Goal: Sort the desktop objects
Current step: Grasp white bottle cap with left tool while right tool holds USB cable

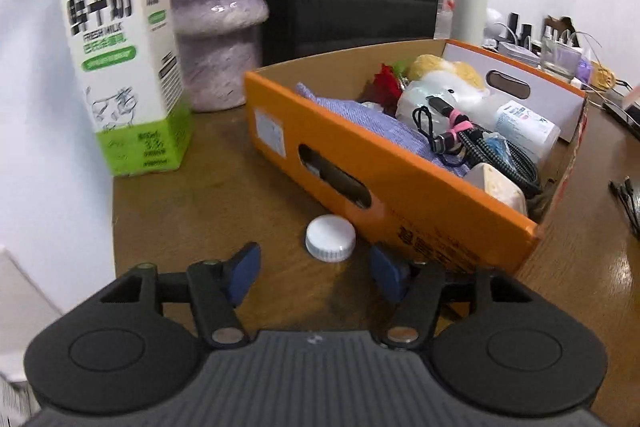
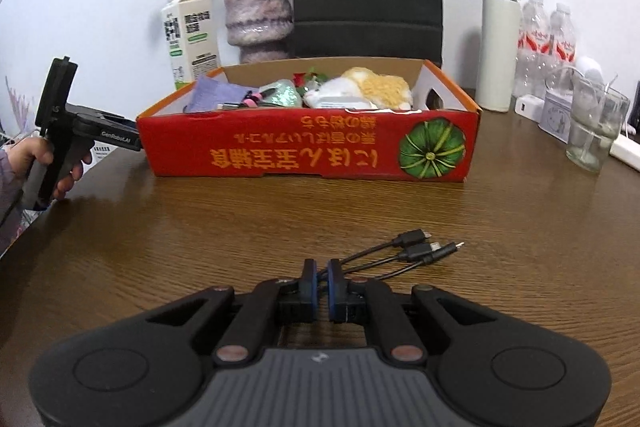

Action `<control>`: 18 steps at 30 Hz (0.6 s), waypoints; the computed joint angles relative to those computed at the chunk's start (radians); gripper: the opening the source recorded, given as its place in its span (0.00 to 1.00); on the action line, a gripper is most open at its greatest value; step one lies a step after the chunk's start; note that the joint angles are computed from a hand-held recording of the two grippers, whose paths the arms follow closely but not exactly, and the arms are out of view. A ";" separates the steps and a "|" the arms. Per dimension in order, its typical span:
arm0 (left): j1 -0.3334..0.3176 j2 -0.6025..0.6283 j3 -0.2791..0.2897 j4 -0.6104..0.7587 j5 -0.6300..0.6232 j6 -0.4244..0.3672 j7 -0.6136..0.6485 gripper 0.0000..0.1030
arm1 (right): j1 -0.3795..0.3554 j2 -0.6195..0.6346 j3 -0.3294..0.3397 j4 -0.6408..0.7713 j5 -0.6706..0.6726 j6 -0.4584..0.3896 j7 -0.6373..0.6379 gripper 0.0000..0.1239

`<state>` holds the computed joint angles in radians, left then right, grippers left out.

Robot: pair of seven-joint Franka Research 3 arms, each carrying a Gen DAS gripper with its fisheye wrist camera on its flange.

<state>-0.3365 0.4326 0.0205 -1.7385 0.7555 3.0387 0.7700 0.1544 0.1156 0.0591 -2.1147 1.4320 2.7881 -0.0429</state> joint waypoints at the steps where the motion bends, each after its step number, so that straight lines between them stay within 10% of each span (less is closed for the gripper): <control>1: 0.011 0.012 -0.010 0.013 -0.015 0.001 0.009 0.62 | -0.002 0.002 -0.002 0.003 -0.005 -0.005 0.008 0.07; 4: -0.017 0.042 0.029 0.059 -0.009 -0.017 -0.031 0.57 | -0.004 0.003 -0.002 0.005 -0.008 -0.009 0.024 0.08; 7: -0.100 0.049 0.117 0.089 0.108 -0.060 -0.162 0.28 | -0.001 0.010 0.002 0.006 -0.002 -0.001 0.035 0.09; 14: -0.150 -0.020 0.103 0.039 0.268 -0.203 -0.362 0.28 | -0.004 0.004 0.003 -0.002 0.002 0.000 0.035 0.09; 18: -0.219 -0.124 0.065 -0.053 0.319 -0.450 -0.559 0.28 | -0.006 -0.048 -0.005 -0.046 0.060 -0.016 -0.035 0.13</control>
<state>-0.5550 0.3083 0.0851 -1.7920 1.0743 2.5885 0.2106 0.1488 0.0673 0.0545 -2.1603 1.4916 2.7716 -0.0778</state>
